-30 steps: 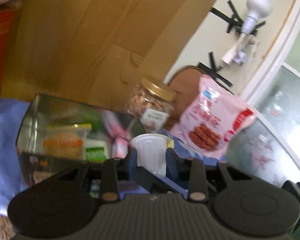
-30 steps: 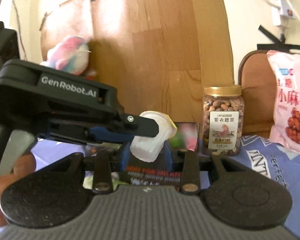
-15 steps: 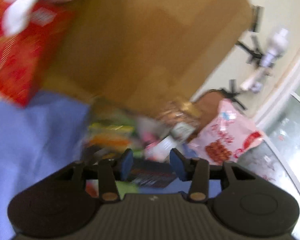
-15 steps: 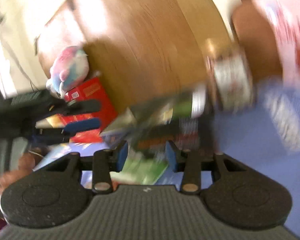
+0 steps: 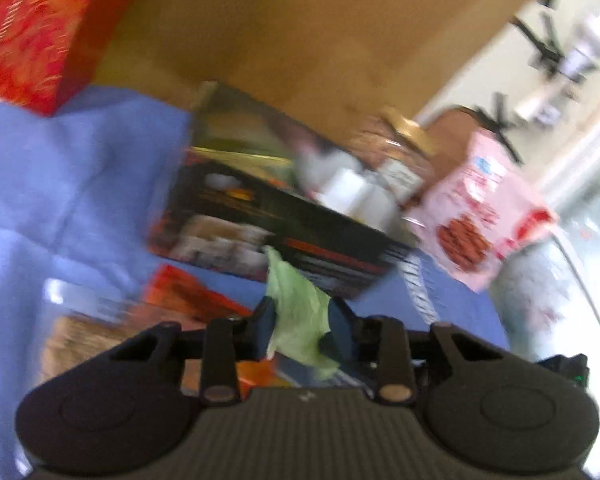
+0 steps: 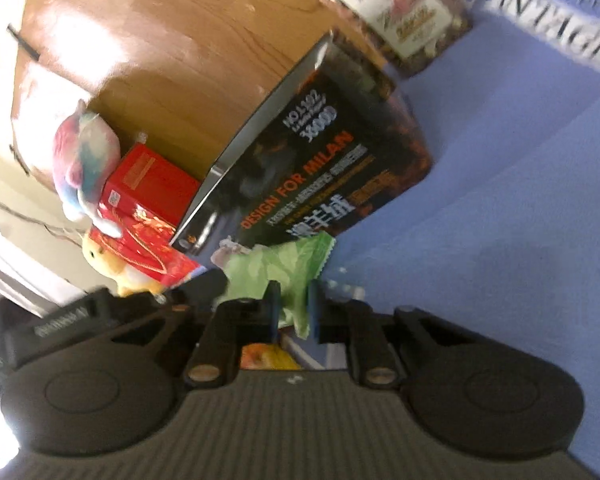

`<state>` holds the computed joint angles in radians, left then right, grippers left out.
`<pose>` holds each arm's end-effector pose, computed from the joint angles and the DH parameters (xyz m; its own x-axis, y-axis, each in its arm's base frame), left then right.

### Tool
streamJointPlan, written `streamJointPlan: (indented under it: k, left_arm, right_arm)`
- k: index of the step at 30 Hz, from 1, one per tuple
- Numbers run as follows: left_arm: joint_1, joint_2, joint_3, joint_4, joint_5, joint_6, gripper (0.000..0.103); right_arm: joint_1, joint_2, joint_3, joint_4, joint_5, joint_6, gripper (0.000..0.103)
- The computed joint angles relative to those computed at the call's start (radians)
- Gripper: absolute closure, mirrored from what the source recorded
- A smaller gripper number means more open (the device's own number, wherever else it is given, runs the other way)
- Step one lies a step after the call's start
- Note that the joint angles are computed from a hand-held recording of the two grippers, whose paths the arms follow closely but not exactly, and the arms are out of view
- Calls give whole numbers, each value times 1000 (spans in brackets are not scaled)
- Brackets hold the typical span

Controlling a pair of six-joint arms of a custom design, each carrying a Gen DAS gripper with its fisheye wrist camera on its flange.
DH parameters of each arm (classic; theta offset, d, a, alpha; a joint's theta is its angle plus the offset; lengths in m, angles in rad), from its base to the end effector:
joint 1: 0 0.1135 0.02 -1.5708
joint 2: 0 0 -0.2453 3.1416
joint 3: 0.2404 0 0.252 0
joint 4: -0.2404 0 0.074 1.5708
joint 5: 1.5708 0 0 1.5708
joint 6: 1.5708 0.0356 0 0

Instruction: Organize snacks

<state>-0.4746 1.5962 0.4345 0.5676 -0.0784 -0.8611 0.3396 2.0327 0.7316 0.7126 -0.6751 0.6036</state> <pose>0.2409 -0.1206 0.0967 -0.6262 -0.5285 -0.5732 -0.1184 0.7912 -0.6000 0.3104 0.1332 0.0567 -0.8567 0.1673 -0.4879 -0.3205 0.5684 0.7578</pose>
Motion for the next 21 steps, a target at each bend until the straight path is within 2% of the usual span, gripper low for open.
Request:
streamJointPlan:
  k: [5,8,11,13,14,16,17,19,21]
  left_arm:
    - [-139,20,-1,62,-8,-32,74]
    - [-230,82,14,114,-30,-55,74]
    - [-290,137,38,114,-51,-84,74]
    - [-306,158,39,111,-51,-94,73]
    - [-313,159,30,102,-52,-104,72]
    - [-314,157,25,87,-52,-128,72]
    - [-308,137,-1,102,-43,-129,71]
    - [-311,89,-35,100,-62,-122,67]
    - [-323,64,-32,68,-79,-111,65]
  right_arm:
    - [-117,-197,-264,69,-40,-87,86]
    - [-192,-339,-400,28,-49,-172,86]
    - [-203,-474,-487,-42,3,-297,86]
    - [-154,-533,-531,-46,87,-359,83]
    - [-134,-535,-546,-29,119,-379,80]
    - [-102,-498,-560,32,172,-415,69]
    - [-97,-495,-566,40,183,-445,58]
    - [-81,-496,-585,65,194,-507,54]
    - [-48,-508,-601,79,247,-547,43]
